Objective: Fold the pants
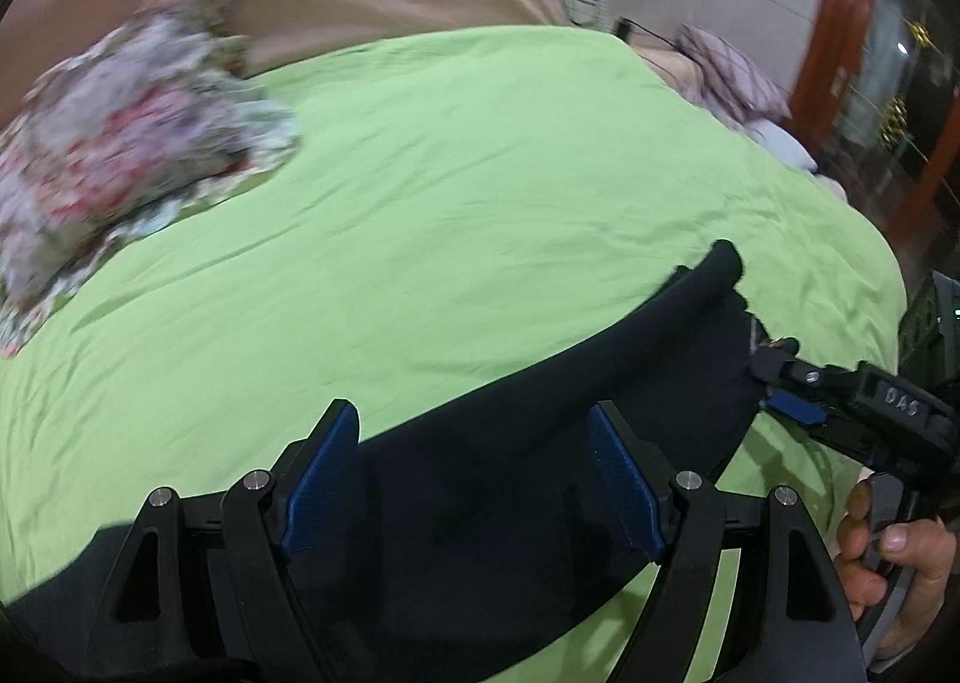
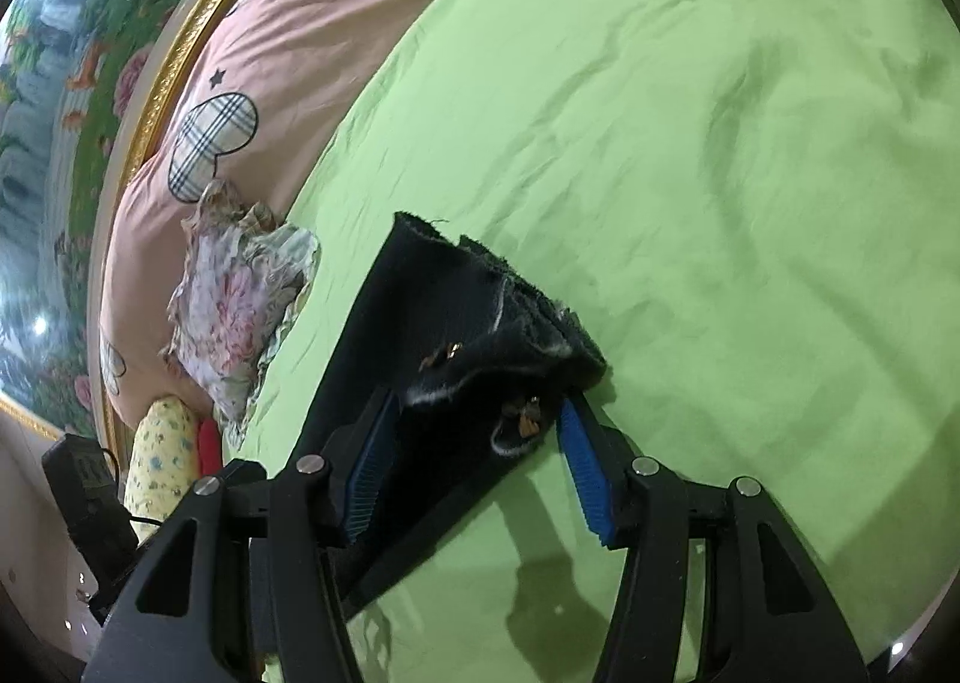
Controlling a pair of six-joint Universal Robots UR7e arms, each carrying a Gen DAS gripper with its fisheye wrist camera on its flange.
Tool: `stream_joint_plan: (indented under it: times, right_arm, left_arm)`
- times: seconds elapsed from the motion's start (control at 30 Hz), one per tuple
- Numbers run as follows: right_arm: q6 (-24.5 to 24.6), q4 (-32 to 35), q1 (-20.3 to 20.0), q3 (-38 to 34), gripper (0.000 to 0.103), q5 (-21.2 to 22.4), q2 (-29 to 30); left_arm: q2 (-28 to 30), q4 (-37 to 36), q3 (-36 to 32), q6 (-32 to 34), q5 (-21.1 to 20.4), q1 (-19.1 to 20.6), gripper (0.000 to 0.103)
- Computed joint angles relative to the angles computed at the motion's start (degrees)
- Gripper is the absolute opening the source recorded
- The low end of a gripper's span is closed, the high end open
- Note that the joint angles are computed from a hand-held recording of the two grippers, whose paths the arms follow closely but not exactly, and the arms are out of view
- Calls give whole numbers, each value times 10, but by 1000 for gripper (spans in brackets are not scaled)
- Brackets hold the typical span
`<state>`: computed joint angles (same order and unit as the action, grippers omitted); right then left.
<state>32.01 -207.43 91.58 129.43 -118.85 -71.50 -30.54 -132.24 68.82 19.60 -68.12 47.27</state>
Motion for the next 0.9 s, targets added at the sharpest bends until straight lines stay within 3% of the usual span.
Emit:
stream_joint_plan:
  times: [0.07,0.13,0.17,0.23,0.37,0.57,0.77,0.8,0.87,0.9]
  right_arm:
    - [-15,-8,-1,-2,56,-5,4]
    - [-29,3,5,-6,29,-30,6]
    - [-31,0,0,-1,15,-23,5]
    - [-38,-22,-13,13,14,4,1]
    - [-66,-43,-15,28,14,16,-4]
    - [-77,-65,-37,43,14,69,-11]
    - [-98,-69,-41,46,14,82,-11]
    - [-102,-75,-43,49,14,86,-11]
    - [-110,-80,-45,51,14,89,-9]
    - [-111,-80,-43,48,14,87,-7]
  left_arm:
    - [16,24,-22,7,-11,-3,79]
    - [35,55,-50,14,-22,-5,79]
    - [45,70,-65,18,-28,-6,79]
    - [67,107,-100,27,-42,-7,79]
    - [114,170,-175,59,-70,-8,79]
    - [197,324,-327,60,-112,0,78]
    - [260,425,-436,59,-143,2,76]
    - [270,436,-452,65,-151,1,73]
    - [285,452,-476,71,-166,1,50]
    - [302,476,-509,71,-179,2,43]
